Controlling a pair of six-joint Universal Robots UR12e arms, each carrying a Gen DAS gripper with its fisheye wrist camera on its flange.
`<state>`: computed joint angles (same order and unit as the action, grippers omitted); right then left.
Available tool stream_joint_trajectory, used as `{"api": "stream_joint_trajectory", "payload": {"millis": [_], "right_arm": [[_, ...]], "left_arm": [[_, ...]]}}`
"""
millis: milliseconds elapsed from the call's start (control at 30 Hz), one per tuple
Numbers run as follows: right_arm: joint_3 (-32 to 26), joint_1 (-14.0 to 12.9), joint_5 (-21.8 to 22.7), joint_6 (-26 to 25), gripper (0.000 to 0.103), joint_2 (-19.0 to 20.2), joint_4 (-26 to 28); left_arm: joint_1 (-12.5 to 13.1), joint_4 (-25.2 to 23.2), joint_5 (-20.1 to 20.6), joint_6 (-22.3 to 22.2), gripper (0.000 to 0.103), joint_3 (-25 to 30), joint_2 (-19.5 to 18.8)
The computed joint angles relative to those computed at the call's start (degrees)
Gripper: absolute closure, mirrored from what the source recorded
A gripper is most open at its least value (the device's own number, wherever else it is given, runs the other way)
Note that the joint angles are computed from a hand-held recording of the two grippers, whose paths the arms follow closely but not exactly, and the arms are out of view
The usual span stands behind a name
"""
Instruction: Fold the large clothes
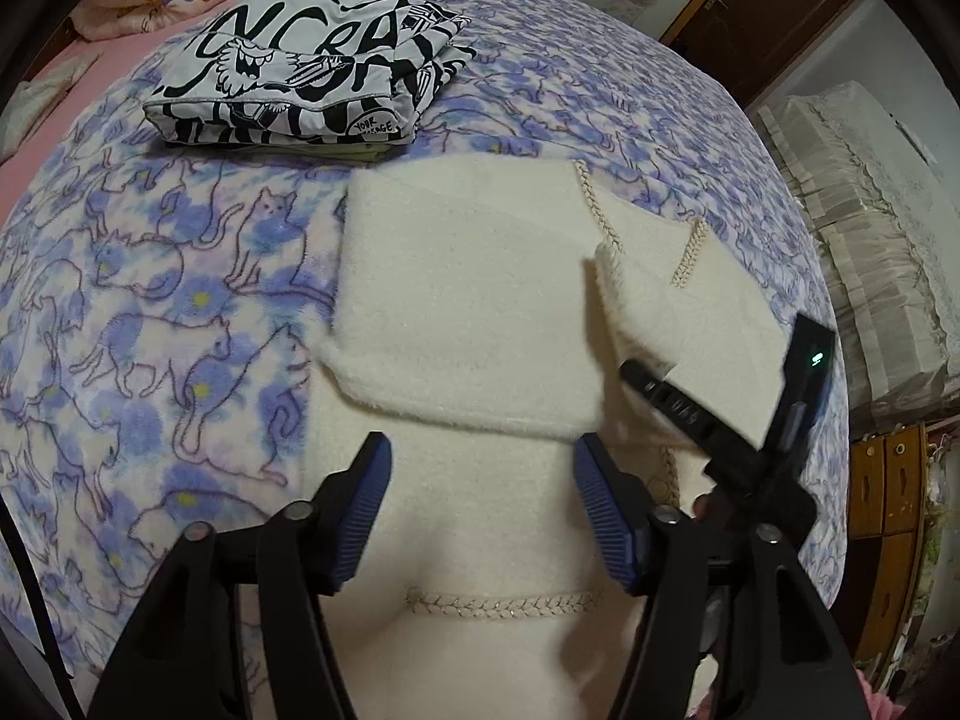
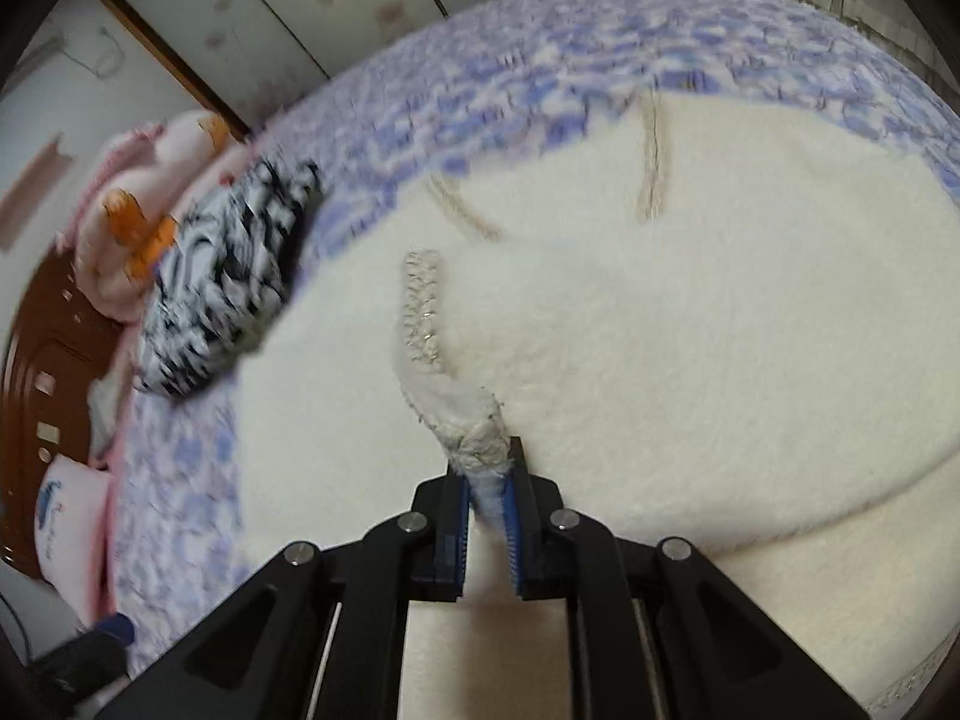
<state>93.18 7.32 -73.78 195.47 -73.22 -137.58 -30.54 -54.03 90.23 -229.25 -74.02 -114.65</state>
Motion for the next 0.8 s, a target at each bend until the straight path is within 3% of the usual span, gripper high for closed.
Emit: {"api": "stream_joint_trajectory", "payload": {"millis": [67,167,267,433,667,800], "right_arm": [[0.31,-0.1,0.44,-0.3,0.091,0.29,0.07],[-0.54,0.01,0.09,-3.32,0.091,0.87,1.76],[-1.2,-0.02,0.1,-7.34,0.088,0.98,3.42],[-1.14,-1.05,5.84,-10.34,0.057,0.51,4.83],[2.33,-2.81,4.79,-11.45,0.057,-2.75,3.48],[4.53,-5.17,2.65,-12.01,0.057,-5.15,4.15]], "left_arm": [[0.31,1.32,-0.76,-0.17,0.036,-0.39,-0.08],[0.59,1.1,-1.79,0.66,0.028,0.14,-0.79],[0.77,-0.12,-3.01,2.02,0.027,1.62,-2.02],[1.46,3.72,-7.76,1.04,0.026,2.65,-4.44],[1.38,13.11,-12.28,-6.87,0.027,3.08,-8.34],[0.41,13.03,-12.56,-7.09,0.027,5.89,-11.09]]}}
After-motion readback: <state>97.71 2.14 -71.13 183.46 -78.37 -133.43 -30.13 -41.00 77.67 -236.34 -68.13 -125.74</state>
